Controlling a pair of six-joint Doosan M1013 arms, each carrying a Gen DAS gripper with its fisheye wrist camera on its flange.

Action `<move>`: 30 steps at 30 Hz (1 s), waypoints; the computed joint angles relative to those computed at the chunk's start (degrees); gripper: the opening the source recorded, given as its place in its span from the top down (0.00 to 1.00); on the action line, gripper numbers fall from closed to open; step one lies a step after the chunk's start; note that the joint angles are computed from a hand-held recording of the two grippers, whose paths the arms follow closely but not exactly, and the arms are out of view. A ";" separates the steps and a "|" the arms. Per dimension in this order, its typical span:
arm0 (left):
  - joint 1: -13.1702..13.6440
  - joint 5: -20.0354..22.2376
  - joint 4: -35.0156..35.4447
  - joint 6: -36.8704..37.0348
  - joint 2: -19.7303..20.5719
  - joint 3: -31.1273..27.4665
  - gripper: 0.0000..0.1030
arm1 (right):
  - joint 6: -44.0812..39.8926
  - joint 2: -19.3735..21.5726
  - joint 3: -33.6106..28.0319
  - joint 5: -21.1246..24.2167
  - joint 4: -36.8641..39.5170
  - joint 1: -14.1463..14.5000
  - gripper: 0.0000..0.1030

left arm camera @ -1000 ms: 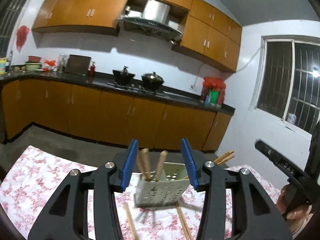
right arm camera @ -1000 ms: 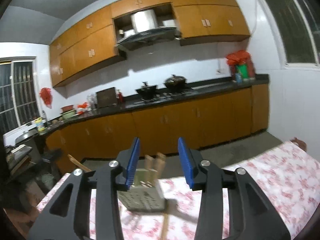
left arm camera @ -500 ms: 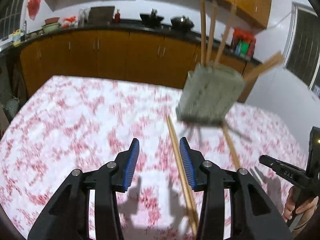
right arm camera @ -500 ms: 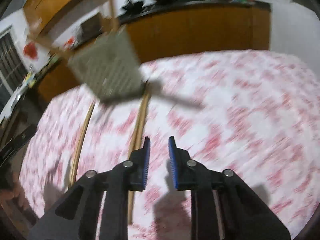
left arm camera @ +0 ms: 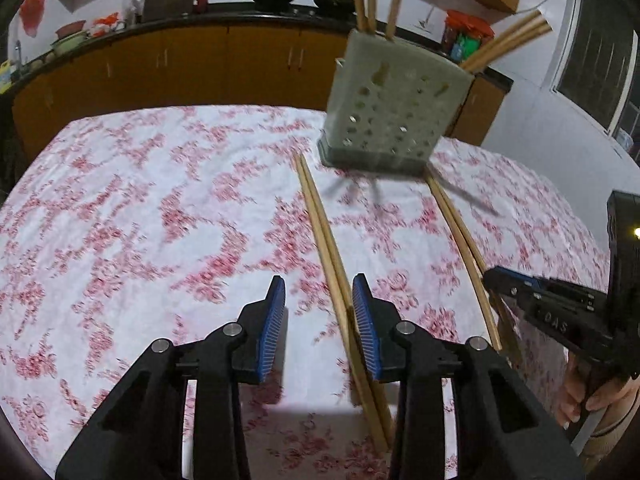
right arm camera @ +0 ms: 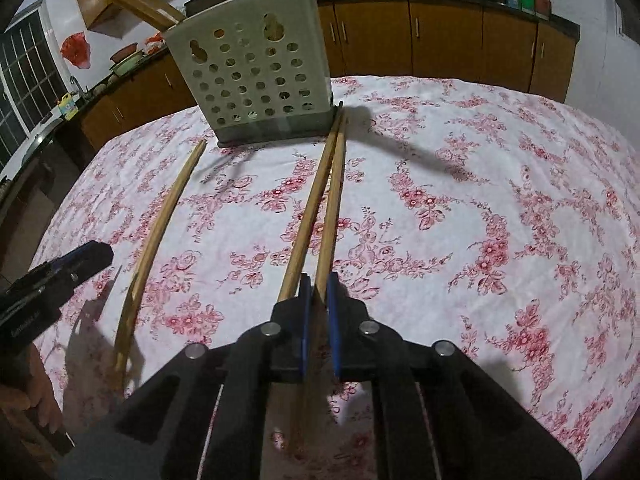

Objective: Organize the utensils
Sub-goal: 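Move both open tools back down to the loose chopsticks on the table, then close the right tool on a chopstick while the left tool grasps another chopstick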

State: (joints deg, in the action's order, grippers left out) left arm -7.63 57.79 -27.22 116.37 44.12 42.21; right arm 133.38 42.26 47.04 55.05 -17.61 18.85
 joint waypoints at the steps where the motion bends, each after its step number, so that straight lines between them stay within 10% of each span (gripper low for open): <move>1: -0.04 0.39 -0.05 0.13 0.07 -0.11 0.67 | 0.97 0.24 -0.39 0.87 -1.56 0.12 0.92; 30: -1.54 1.75 7.13 -0.59 1.34 -1.68 0.92 | 3.99 -0.33 0.65 2.36 -5.62 0.14 0.90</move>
State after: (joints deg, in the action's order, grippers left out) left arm -9.17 59.54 -20.09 115.78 45.46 40.53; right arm 137.36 41.93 47.68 57.41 -23.24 19.00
